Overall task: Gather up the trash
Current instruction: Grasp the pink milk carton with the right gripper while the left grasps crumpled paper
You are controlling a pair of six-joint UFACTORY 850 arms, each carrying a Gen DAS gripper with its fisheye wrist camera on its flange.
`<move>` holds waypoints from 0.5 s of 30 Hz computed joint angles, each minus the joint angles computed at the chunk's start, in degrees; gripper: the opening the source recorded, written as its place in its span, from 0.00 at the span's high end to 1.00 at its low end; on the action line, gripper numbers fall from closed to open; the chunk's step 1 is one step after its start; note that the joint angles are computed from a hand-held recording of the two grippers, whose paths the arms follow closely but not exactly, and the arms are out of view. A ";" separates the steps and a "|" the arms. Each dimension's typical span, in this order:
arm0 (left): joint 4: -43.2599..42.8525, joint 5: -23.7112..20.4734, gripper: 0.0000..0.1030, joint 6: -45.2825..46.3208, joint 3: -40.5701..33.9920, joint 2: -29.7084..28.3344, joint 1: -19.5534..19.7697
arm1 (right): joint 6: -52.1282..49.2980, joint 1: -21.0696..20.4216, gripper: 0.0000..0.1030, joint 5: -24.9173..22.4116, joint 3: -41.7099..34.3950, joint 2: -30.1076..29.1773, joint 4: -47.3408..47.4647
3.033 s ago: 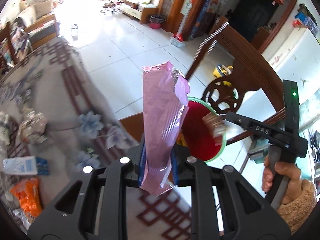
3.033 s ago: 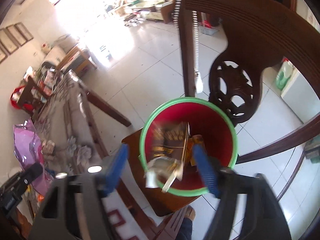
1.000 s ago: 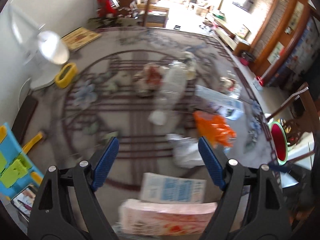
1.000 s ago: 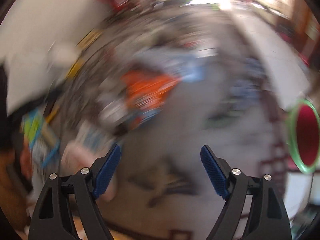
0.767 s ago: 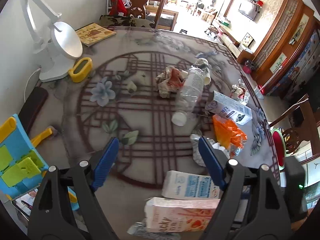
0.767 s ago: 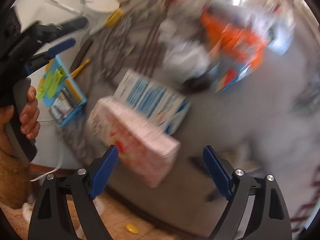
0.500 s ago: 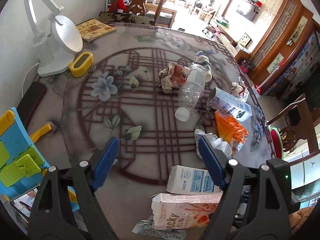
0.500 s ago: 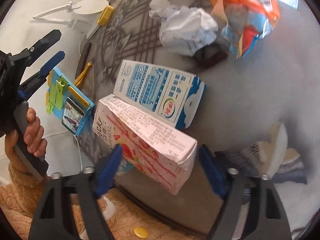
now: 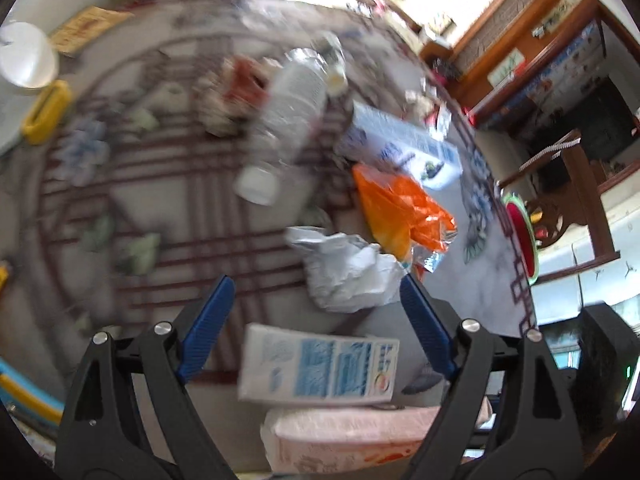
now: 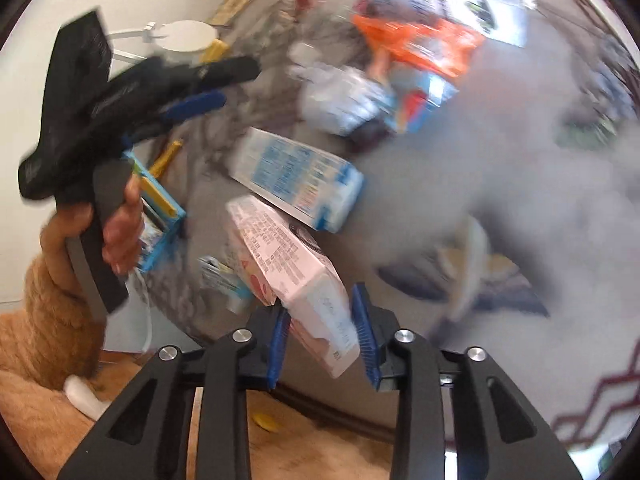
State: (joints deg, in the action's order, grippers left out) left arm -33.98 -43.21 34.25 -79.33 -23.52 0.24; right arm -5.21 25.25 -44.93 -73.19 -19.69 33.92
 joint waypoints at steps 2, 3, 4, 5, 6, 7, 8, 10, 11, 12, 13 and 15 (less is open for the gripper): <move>2.73 -0.17 0.20 -2.90 -1.62 -2.20 -1.57 | 4.82 0.74 0.38 1.03 1.25 0.97 -4.82; 3.72 -0.74 0.20 -3.97 -2.59 -3.50 -2.25 | 6.50 1.00 0.33 1.61 1.66 1.45 -6.34; 4.98 -1.00 0.20 -4.99 -3.18 -4.36 -2.78 | 8.08 1.31 0.28 2.32 2.06 2.04 -7.84; 6.62 -1.13 0.20 -6.14 -3.80 -5.22 -3.32 | 9.08 1.68 0.27 3.18 2.31 2.70 -9.01; 6.82 -1.36 0.21 -6.13 -4.04 -5.84 -3.63 | 9.90 2.17 0.27 3.78 2.09 3.01 -10.39; 6.46 -1.56 0.28 -5.77 -4.00 -6.08 -3.68 | 10.75 2.60 0.25 4.11 1.83 3.19 -12.03; 5.76 -1.97 0.42 -5.25 -3.97 -6.23 -3.65 | 12.35 3.67 0.22 4.63 0.95 3.33 -16.06; 4.33 -2.40 0.49 -4.33 -3.53 -5.96 -3.49 | 13.14 5.31 0.19 5.15 -0.58 3.07 -20.24; 4.00 -1.72 0.51 -3.95 -2.91 -5.35 -3.42 | 12.61 5.68 0.18 5.23 -1.13 2.85 -20.91; 3.60 -1.38 0.52 -3.63 -2.52 -4.93 -3.29 | 11.22 5.96 0.18 5.12 -1.74 2.60 -21.30; 3.03 -1.11 0.52 -3.18 -2.09 -4.40 -3.08 | 9.88 6.08 0.18 4.79 -2.31 2.15 -21.28; 1.97 -0.01 0.52 -2.00 -0.65 -2.56 -2.37 | 6.98 6.68 0.18 2.95 -5.22 -0.37 -21.88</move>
State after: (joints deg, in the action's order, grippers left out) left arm -32.00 -43.22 32.25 -79.98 -26.08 -2.12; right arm 1.77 31.93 -41.97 -78.41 -20.07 12.04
